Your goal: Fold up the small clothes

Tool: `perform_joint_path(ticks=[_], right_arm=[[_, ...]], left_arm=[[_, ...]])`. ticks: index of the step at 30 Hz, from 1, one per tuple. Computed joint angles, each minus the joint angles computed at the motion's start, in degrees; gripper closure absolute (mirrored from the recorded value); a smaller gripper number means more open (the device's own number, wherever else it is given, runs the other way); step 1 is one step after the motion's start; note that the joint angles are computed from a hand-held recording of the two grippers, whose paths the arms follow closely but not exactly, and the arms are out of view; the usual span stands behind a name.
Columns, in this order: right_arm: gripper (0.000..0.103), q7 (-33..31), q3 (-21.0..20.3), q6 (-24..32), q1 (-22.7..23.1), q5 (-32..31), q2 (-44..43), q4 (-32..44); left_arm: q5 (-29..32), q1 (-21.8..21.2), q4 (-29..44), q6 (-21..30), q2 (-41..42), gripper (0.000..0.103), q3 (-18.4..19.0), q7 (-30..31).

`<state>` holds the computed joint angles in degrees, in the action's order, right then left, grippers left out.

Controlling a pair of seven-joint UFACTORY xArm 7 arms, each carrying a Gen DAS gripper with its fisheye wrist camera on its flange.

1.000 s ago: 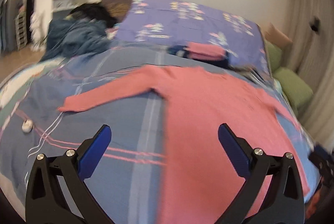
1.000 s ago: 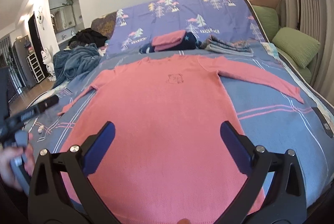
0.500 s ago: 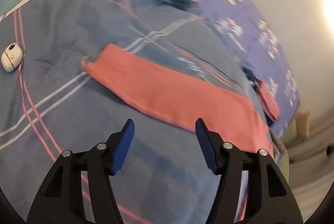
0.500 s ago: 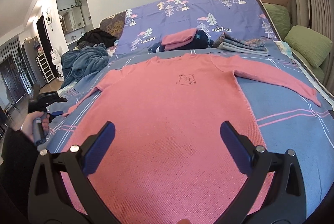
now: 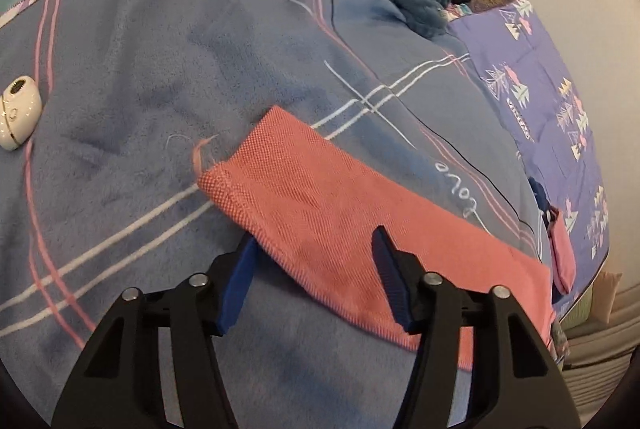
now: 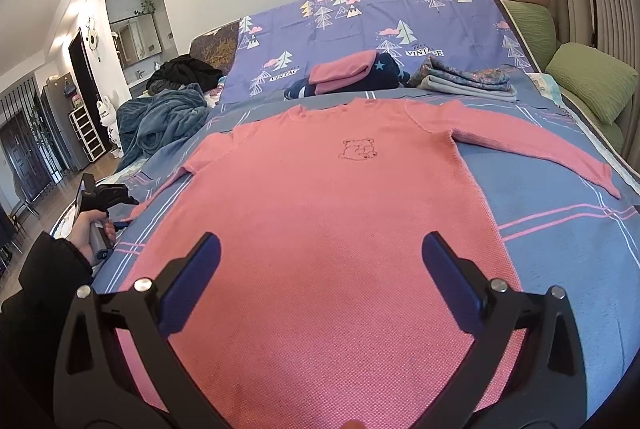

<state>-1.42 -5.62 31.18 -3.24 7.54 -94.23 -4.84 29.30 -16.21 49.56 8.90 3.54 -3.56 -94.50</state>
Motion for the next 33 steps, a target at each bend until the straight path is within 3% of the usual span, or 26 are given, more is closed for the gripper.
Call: perform_joint_path(ticks=[1,3,6,9,11,16,19,24,29,30,33], right_arm=[[0.002,-0.02,-0.13,-0.22,-0.04,0.03,0.12,-0.02],[0.002,0.17,-0.15,-0.29,-0.17,0.11,-0.05,-0.08],[0.002,0.61,0.03,0.47,-0.55,0.09,-1.36,-0.23],[0.002,0.58,-0.14,1.50,-0.98,-0.07,-2.33,-0.22],[0.002,-0.17,-1.19,1.98,-1.11,0.03,-1.98,0.20],[0.002,-5.62,-8.80,0.76,1.23,3.29,4.76,3.93],[0.002,-11.02,-16.66,-1.20,7.58,8.23,12.79,9.52],[0.002,-18.69,-25.88,-0.97,20.02,14.88,25.66,21.71],[0.002,-24.18,-38.02,8.19,34.14,22.77,36.74,35.95],[0.002,-25.38,-42.33,10.87,38.94,25.29,39.82,39.88],[0.002,-26.66,-49.85,14.30,47.07,31.33,46.44,46.19]], left_arm=[[-1.29,0.18,0.22,0.10,0.41,0.056,-0.16,0.59],[-3.32,0.31,0.22,-1.08,1.16,0.076,-0.14,1.36],[-3.07,-0.54,-0.37,-2.86,1.63,0.098,1.33,-0.56],[8.21,-3.15,-0.37,-3.28,0.49,0.101,4.99,-10.82],[15.07,-2.98,1.22,-1.87,-0.29,0.101,4.83,-15.73],[20.10,-1.19,6.41,-0.01,-1.67,0.101,0.67,-15.51],[20.03,-1.55,11.55,0.21,-0.86,0.101,-1.67,-12.21],[18.04,-5.60,22.47,-0.19,3.35,0.101,-3.35,-5.45],[12.12,-10.72,35.72,0.28,10.82,0.101,-5.59,5.97],[11.38,-11.80,37.46,0.42,11.99,0.101,-5.83,7.51],[5.72,-13.55,43.92,0.88,17.28,0.101,-9.82,15.88]])
